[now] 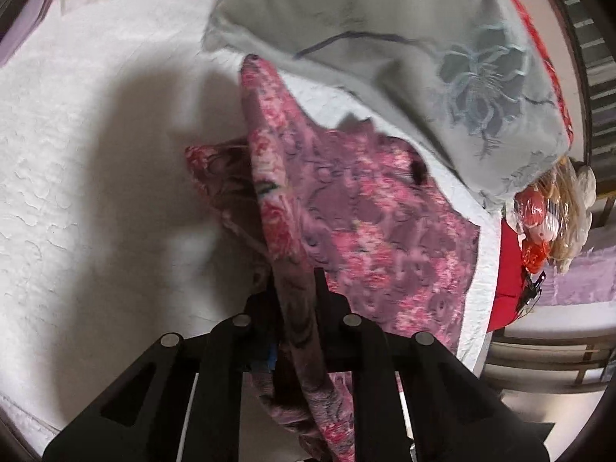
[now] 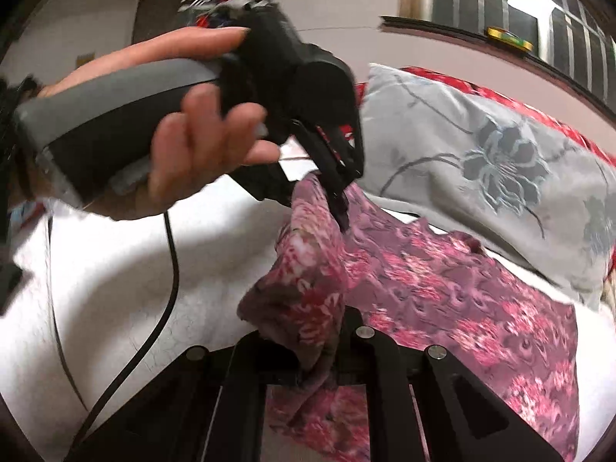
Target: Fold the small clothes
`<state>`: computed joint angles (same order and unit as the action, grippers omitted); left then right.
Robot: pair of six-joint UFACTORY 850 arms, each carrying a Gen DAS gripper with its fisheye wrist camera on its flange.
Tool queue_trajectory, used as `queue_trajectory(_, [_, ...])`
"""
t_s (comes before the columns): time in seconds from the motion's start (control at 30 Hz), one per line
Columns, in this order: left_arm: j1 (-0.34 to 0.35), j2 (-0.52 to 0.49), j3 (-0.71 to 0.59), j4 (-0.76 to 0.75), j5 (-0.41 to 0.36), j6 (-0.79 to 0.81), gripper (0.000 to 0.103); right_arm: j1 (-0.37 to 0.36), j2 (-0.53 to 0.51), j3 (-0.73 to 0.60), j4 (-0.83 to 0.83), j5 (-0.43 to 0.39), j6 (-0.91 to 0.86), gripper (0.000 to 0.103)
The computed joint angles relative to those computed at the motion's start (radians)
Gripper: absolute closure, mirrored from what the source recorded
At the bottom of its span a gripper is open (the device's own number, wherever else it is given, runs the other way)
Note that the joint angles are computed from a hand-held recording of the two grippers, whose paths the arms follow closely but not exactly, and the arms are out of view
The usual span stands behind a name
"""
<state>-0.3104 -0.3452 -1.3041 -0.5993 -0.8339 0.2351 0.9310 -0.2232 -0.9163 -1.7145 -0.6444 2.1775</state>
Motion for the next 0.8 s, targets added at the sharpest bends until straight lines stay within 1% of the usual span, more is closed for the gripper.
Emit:
queue_trajectory(0.17, [-0.067,0.042,-0.001,0.037,0.033,-0.049,0.091,-0.012,0.102,0.086,-0.023,-0.019,0.115,0.094])
queue_trajectory(0.4, [-0.195,0.061,-0.025,0.115,0.068,-0.16,0.091,-0.048,0.26,0.241,-0.057,-0.019,0.312,0.094])
queue_trajectory(0.53, [-0.273,0.034,-0.072,0.166,0.074,-0.228,0.091,-0.078,0.353,0.33,-0.09,-0.011,0.427,0.095])
queue_trajectory(0.67, [-0.344,-0.01,-0.125,0.203,0.073,-0.284,0.091,-0.127,0.457,0.425,-0.127,0.015,0.555,0.095])
queue_trajectory(0.7, [-0.364,-0.026,-0.143,0.213,0.071,-0.297,0.091,-0.133,0.482,0.453,-0.131,0.005,0.599,0.095])
queue_trajectory(0.8, [-0.415,-0.076,-0.196,0.212,0.058,-0.31,0.094,-0.179,0.556,0.523,-0.159,0.039,0.697,0.095])
